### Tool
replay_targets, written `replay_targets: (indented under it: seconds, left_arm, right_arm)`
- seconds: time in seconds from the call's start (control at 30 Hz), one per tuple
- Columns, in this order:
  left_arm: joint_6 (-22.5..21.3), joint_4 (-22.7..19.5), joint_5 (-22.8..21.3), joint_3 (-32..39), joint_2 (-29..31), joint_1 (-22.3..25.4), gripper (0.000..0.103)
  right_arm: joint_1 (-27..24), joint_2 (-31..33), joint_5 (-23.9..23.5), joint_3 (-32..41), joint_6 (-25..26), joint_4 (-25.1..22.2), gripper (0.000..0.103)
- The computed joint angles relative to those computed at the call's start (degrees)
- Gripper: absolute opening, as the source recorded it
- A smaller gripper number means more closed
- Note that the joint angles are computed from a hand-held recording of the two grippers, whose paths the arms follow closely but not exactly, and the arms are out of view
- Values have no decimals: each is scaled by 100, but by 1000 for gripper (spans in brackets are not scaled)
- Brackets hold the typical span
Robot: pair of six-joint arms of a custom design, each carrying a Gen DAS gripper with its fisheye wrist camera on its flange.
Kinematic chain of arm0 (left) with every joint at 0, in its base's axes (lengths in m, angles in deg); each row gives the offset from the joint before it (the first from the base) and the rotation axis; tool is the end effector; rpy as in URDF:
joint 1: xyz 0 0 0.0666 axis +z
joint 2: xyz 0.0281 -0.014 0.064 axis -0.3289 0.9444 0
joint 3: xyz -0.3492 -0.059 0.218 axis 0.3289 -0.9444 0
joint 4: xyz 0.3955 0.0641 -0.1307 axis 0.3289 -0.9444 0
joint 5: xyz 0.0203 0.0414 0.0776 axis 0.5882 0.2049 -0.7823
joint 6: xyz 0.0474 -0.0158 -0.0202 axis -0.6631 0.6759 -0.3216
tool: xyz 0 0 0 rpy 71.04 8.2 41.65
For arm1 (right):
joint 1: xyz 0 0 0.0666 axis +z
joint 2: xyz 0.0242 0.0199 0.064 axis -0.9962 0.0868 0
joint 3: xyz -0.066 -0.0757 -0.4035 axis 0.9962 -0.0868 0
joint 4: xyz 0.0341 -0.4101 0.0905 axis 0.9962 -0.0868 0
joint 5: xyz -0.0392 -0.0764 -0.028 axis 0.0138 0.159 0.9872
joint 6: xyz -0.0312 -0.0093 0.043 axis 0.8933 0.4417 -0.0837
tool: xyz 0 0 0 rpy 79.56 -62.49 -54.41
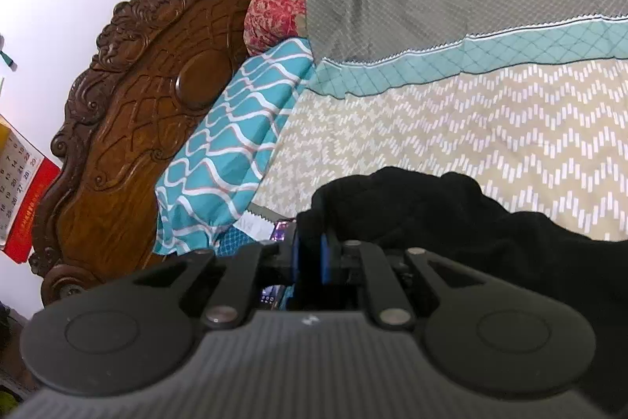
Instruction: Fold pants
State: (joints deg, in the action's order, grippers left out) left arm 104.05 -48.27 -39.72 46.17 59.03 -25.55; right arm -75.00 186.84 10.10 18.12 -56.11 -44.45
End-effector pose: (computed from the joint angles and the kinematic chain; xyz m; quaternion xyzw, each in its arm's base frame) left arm 0.4797 -0.0656 0.2854 -0.2673 0.7811 -0.4053 0.3927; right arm 0.6238 0.1368 0.4462 -0.0835 0.8469 0.4594 0.2545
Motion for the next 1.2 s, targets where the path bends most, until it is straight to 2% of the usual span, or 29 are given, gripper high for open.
replay_targets:
  seconds: [0.03, 0.1, 0.17, 0.2, 0.23, 0.27, 0.3, 0.37, 0.47, 0.53, 0.57, 0.7, 0.77, 0.83, 0.9, 0.93, 0.97, 1.0, 1.07, 1.13, 1.2]
  left_arm:
    - [28, 135, -38, -121, -95, 24, 14]
    - [-6, -94, -137, -103, -92, -44, 16]
    - [92, -251, -162, -30, 11, -102, 21]
    - [291, -223, -141, -43, 17, -86, 23]
    - [457, -263, -135, -62, -12, -59, 38]
    - [548, -138, -109, -133, -48, -19, 54]
    - [585, -65, -172, -203, -114, -2, 58]
    - [595, -5, -234, -324, -258, 57, 64]
    - [881, 452, -210, -540, -362, 129, 79]
    - [968, 784, -89, -612, -377, 130, 79]
    - [806, 755, -109, -582, -397, 84, 79]
    - [-233, -15, -329, -195, -331, -198, 79]
    - [-612, -587, -515, 19, -230, -319, 79]
    - [-836, -1098, -659, 310, 21, -365, 78]
    - [-938, -1127, -699, 476, 258, -348, 73]
    - [-1001, -1083, -724, 545, 336, -337, 61]
    - [-1004, -1030, -724, 598, 383, -317, 39]
    - [-957, -949, -657, 612, 397, -286, 31]
    - [-786, -652, -553, 539, 377, -247, 23]
    - [-899, -546, -722, 427, 242, -316, 22]
    - [-1032, -521, -957, 303, 54, -423, 22]
  right_arm:
    - [43, 38, -20, -1, -31, 47, 14]
    - [186, 185, 71, 96, 15, -76, 17]
    - [378, 399, 370, 312, 626, -693, 22]
    - [421, 481, 414, 389, 823, -971, 31]
    - [389, 440, 313, 317, 740, -962, 39]
    - [325, 338, 170, 179, 573, -733, 44]
    - [235, 200, 47, 37, 491, -462, 49]
    - [74, -74, 126, -153, 616, -100, 51]
    - [-107, -305, 240, -326, 800, -53, 49]
    - [-104, -368, 517, -447, 1050, -176, 33]
    - [-75, -346, 620, -475, 1159, -290, 29]
    - [104, -133, 805, -469, 1234, -555, 26]
    - [219, 28, 1133, -328, 1369, -740, 27]
    - [188, 135, 1217, -257, 1316, -869, 27]
    - [117, 113, 1072, -310, 1048, -818, 27]
    - [81, 32, 1009, -376, 1026, -760, 28]
    - [55, -83, 1028, -463, 1065, -671, 29]
    - [27, -203, 1061, -563, 1111, -565, 29]
    - [-52, -467, 1127, -804, 1087, -271, 29]
    - [-142, -615, 1143, -1012, 892, -51, 29]
    - [-183, -521, 1123, -1046, 724, -214, 28]
